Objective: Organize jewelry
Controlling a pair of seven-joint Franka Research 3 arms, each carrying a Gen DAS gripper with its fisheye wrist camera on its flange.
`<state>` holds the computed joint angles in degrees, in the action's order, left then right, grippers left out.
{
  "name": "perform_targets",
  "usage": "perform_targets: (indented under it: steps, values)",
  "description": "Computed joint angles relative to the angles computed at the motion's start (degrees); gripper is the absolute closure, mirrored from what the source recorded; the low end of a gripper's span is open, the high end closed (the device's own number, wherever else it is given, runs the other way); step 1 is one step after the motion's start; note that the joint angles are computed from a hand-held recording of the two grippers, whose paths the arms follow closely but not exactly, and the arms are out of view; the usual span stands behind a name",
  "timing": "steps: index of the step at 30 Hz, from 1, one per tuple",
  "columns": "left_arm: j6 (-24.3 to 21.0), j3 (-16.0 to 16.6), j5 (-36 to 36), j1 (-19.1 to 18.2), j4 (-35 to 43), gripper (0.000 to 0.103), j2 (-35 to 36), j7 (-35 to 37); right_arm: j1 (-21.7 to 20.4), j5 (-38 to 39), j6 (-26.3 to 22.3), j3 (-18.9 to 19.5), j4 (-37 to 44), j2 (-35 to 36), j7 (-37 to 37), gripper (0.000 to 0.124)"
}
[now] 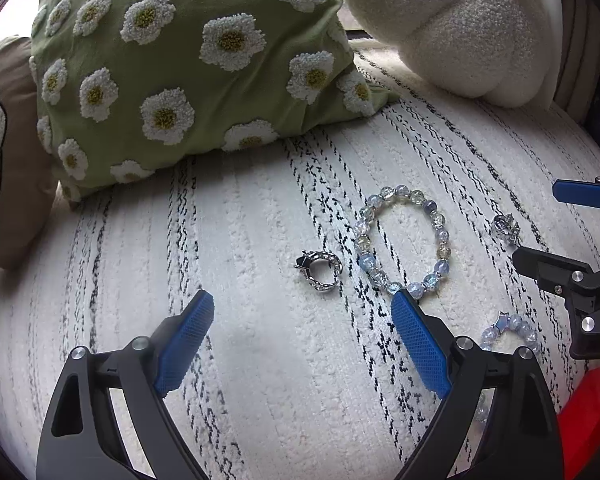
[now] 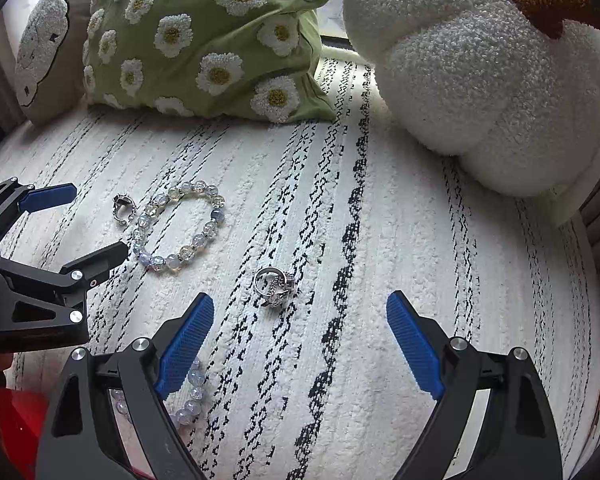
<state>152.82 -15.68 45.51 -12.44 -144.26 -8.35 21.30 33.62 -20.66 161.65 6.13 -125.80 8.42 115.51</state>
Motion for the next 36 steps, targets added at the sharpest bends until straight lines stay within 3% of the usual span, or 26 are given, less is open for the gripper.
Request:
perform_targets:
  steps: [20, 29, 36]
  values:
    - [0.70, 0.75, 1.69, 0.41, 0.72, 0.017, 1.87, -0.31, 0.01, 4.20, 1.57, 0.16, 0.51, 2.14, -5.60, 0.038]
    - [3.71, 1.59, 1.68, 1.20, 0.23, 0.015, 2.26, 0.71, 1.07, 5.93, 2.19, -0.80, 1.00, 3.11, -7.09, 0.038]
    - [2.70, 1.10, 4.46, 1.56, 0.43, 0.016, 1.89, -1.45, 0.47, 8.98, 2.67, -0.29, 0.90, 3.22, -9.07, 0.038]
